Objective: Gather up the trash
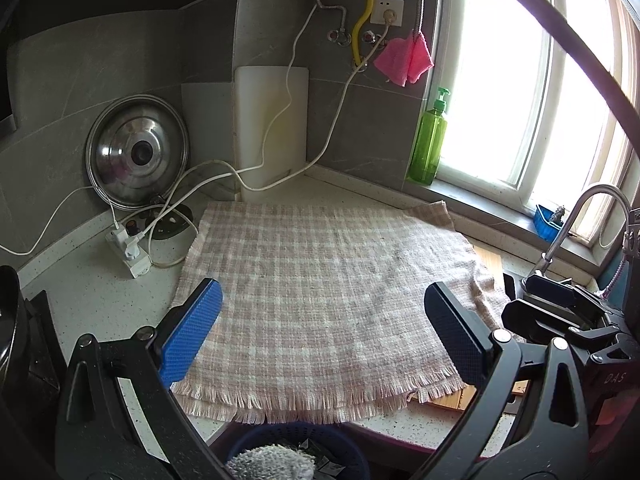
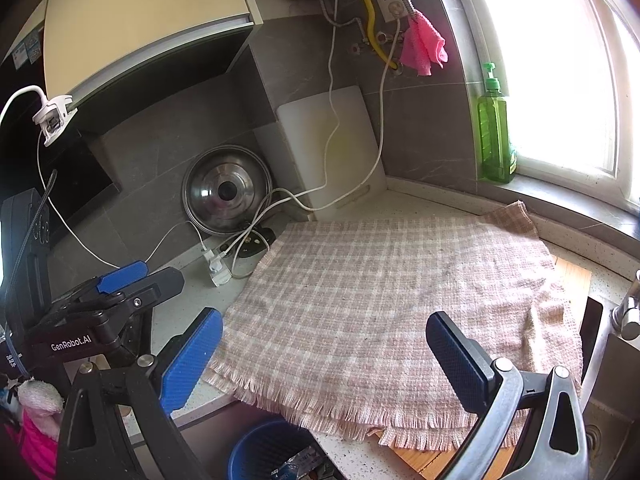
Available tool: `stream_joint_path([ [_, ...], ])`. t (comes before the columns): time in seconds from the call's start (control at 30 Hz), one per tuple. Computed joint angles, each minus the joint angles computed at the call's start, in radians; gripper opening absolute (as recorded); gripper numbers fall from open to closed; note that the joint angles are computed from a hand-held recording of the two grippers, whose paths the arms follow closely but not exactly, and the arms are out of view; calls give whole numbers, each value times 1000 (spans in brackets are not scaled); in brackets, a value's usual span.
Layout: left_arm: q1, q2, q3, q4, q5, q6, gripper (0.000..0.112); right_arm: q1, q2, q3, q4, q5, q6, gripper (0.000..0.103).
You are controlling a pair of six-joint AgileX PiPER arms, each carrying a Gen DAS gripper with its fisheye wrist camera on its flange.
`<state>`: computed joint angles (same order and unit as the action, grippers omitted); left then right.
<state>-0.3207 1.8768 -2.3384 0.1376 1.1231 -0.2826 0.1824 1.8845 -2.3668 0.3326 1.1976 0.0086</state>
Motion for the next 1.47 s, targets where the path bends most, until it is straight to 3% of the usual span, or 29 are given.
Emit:
stream_joint_path([
  [0.73,-10,6,-23,9,21,-9,103,-4,-20,32,-1,-2,8,103],
  [1.13,-25,18,-65,29,69,6,103,-4,-18,26,4,16,19,103],
  [1.27,-34,17,-60,42,67,23,103,-1,-22,40,5,10,21,103],
  [1.47,-28,-15,6,39,3,21,103,-7,-19,43,8,13,27,103],
])
